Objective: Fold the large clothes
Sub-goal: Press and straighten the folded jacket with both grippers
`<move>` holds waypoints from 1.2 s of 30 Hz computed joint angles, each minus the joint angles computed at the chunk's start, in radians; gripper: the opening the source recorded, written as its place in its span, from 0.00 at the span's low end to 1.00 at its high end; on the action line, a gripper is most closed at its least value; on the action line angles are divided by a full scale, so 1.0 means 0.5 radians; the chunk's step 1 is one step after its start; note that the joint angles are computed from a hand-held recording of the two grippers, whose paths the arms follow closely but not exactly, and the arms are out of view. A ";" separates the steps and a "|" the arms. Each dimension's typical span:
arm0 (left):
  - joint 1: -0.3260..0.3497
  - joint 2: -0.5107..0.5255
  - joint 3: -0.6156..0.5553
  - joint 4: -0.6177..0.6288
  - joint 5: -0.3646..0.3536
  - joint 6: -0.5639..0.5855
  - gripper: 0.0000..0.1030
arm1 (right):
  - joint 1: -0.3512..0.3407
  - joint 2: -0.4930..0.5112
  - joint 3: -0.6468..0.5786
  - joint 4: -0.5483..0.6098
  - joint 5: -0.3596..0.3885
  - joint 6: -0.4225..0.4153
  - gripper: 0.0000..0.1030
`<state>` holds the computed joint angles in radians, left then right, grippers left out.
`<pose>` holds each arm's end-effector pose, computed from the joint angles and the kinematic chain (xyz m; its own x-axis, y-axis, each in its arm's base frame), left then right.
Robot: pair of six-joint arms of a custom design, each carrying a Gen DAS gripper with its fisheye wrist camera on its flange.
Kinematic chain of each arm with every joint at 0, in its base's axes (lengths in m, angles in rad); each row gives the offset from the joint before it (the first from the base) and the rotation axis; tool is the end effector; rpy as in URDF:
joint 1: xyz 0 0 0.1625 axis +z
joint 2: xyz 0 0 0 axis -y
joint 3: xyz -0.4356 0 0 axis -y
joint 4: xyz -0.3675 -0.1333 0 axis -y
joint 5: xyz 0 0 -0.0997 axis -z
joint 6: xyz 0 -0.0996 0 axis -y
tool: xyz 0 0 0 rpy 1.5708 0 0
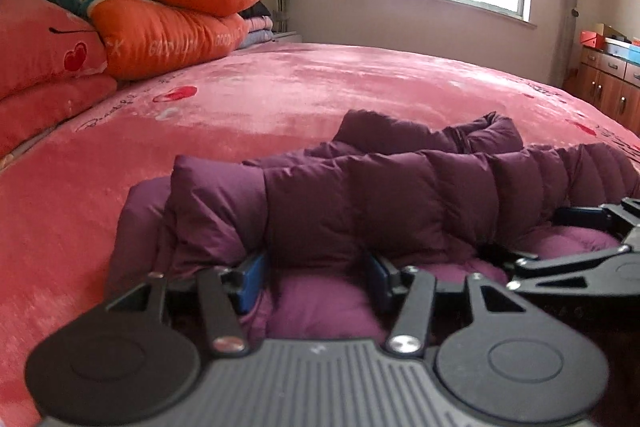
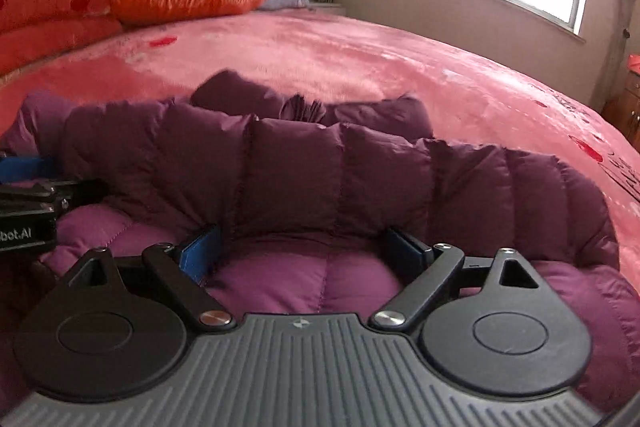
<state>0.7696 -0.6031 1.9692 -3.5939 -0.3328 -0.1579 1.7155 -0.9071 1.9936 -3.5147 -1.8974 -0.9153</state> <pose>-0.2240 -0.5337 0.0849 -0.7233 -0.2516 -0.6430 0.4607 0.5179 -0.7208 0.1833 -0.5554 0.1940 -0.5178 -0.4503 0.7274 -0.8282 0.4768 -0.2945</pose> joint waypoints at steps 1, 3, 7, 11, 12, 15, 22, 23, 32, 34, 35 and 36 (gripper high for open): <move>0.004 0.002 0.000 -0.004 -0.005 -0.001 0.52 | -0.002 0.022 -0.001 -0.033 -0.006 -0.024 1.00; 0.001 0.009 0.001 -0.030 0.001 0.022 0.52 | -0.010 0.039 0.015 -0.092 0.010 -0.036 1.00; -0.047 -0.017 0.030 -0.053 0.005 0.039 0.52 | -0.012 -0.071 0.104 -0.055 0.050 0.034 1.00; -0.153 -0.055 0.095 -0.081 -0.021 0.058 0.52 | 0.020 -0.289 0.245 -0.088 0.013 0.156 1.00; -0.181 -0.079 0.122 -0.025 -0.047 -0.003 0.52 | 0.024 -0.338 0.266 -0.059 -0.014 0.184 1.00; -0.263 -0.186 0.220 0.334 -0.189 -0.351 0.52 | 0.019 -0.490 0.352 -0.021 -0.131 0.201 1.00; -0.458 -0.302 0.359 0.999 -0.441 -0.859 0.53 | -0.065 -0.861 0.641 0.165 -0.215 0.255 1.00; -0.484 -0.309 0.370 1.070 -0.465 -0.905 0.53 | -0.073 -0.906 0.680 0.189 -0.222 0.261 1.00; -0.781 -0.349 0.541 1.507 -0.506 -1.288 0.59 | -0.277 -1.521 1.050 0.493 -0.053 0.276 1.00; -0.825 -0.372 0.547 1.608 -0.518 -1.374 0.60 | -0.314 -1.639 1.101 0.560 -0.032 0.225 1.00; -0.847 -0.385 0.557 1.647 -0.529 -1.419 0.60 | -0.339 -1.707 1.127 0.601 -0.012 0.179 1.00; -0.863 -0.405 0.563 1.688 -0.541 -1.450 0.60 | -0.366 -1.776 1.143 0.656 0.010 0.152 1.00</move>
<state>0.3381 -0.8058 2.2507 -2.7501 -0.6032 -0.8830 1.5323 -1.7950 2.5650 -3.1868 -1.8924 -0.8393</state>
